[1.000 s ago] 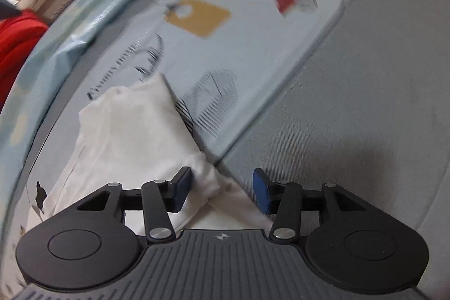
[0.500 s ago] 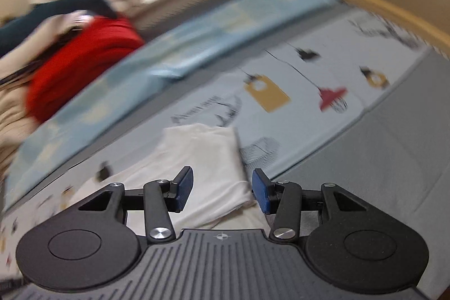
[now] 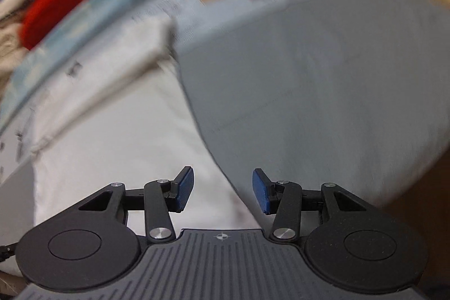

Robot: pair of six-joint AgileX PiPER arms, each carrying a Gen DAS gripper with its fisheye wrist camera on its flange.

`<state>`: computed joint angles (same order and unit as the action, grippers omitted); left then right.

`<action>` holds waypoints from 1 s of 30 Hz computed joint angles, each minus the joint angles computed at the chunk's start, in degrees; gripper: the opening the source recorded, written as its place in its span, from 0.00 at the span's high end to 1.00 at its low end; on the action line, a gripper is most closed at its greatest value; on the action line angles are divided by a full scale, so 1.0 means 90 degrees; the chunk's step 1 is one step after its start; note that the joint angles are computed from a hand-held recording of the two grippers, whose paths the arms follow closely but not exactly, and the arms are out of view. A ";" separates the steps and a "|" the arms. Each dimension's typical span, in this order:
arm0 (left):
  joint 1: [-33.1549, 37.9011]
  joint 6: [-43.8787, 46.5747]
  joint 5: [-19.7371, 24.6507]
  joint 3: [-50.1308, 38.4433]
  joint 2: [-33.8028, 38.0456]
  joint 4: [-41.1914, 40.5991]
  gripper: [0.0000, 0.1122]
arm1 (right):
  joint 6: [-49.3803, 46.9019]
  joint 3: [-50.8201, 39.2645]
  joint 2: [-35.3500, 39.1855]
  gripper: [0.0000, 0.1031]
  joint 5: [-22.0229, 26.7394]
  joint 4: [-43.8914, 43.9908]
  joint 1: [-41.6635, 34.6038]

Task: Fold small clothes
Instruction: 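Grasp the hem with the left gripper while the right gripper grasps the hem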

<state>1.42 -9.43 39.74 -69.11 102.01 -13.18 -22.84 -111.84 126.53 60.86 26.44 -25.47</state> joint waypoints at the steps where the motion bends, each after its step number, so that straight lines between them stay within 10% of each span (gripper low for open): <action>1: -0.0078 -0.0150 0.0036 0.0015 0.0037 0.0272 0.86 | -0.0198 0.0190 -0.0022 0.53 -0.0118 0.0042 -0.0038; 21: -0.0140 -0.0642 0.0075 0.0234 0.0303 0.0925 0.78 | -0.0702 0.0672 0.0145 0.55 -0.0226 -0.1014 0.0414; 27: -0.0207 -0.0686 -0.0059 0.0308 0.0253 0.1025 0.92 | -0.1039 0.0849 0.0015 0.92 -0.0221 -0.0834 0.0368; 30: -0.0249 -0.0830 -0.0079 0.0343 0.0200 0.1124 0.92 | -0.1060 0.0832 0.0018 0.93 -0.0192 -0.0721 0.0329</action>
